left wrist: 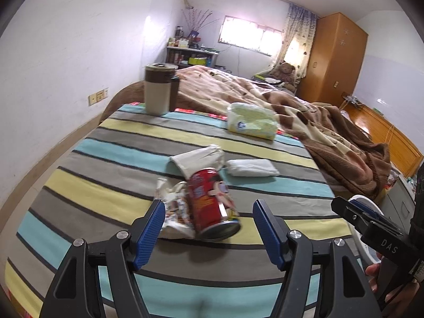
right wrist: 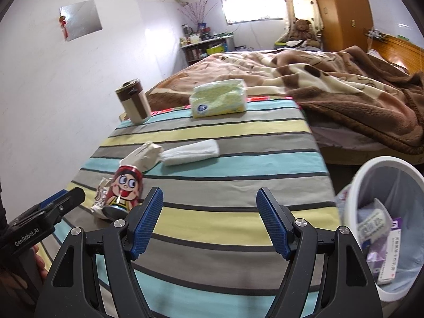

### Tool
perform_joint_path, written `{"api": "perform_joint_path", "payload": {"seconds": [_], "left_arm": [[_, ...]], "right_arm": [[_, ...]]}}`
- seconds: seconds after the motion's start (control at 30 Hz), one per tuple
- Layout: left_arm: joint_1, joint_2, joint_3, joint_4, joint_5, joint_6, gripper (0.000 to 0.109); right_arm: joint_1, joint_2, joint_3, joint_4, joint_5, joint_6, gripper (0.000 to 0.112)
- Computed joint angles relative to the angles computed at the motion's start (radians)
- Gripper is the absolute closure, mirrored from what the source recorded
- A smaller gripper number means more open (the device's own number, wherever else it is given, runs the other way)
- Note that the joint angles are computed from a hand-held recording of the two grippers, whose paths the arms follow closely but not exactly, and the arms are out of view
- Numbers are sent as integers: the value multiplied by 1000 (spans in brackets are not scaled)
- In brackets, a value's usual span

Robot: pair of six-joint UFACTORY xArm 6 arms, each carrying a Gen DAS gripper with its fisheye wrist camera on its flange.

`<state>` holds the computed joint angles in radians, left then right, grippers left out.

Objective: Collect trash
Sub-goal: 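Move both open tools back toward the red can and snack wrapper, then grasp the red cartoon can with the right tool while the left tool reaches the snack wrapper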

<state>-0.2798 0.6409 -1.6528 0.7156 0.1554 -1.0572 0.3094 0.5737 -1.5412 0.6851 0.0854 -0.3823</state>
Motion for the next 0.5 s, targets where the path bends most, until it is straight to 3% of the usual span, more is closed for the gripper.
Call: {"api": "perform_joint_path", "payload": {"seconds": [0.17,0.5], "left_arm": [[28,-14,34,1,6,-16,40],[77,-24,72,-8,-4,-20,40]], "right_arm": [[14,44,-68,-77,53,55,38],[43,168,-284,-108,211,67,38]]}}
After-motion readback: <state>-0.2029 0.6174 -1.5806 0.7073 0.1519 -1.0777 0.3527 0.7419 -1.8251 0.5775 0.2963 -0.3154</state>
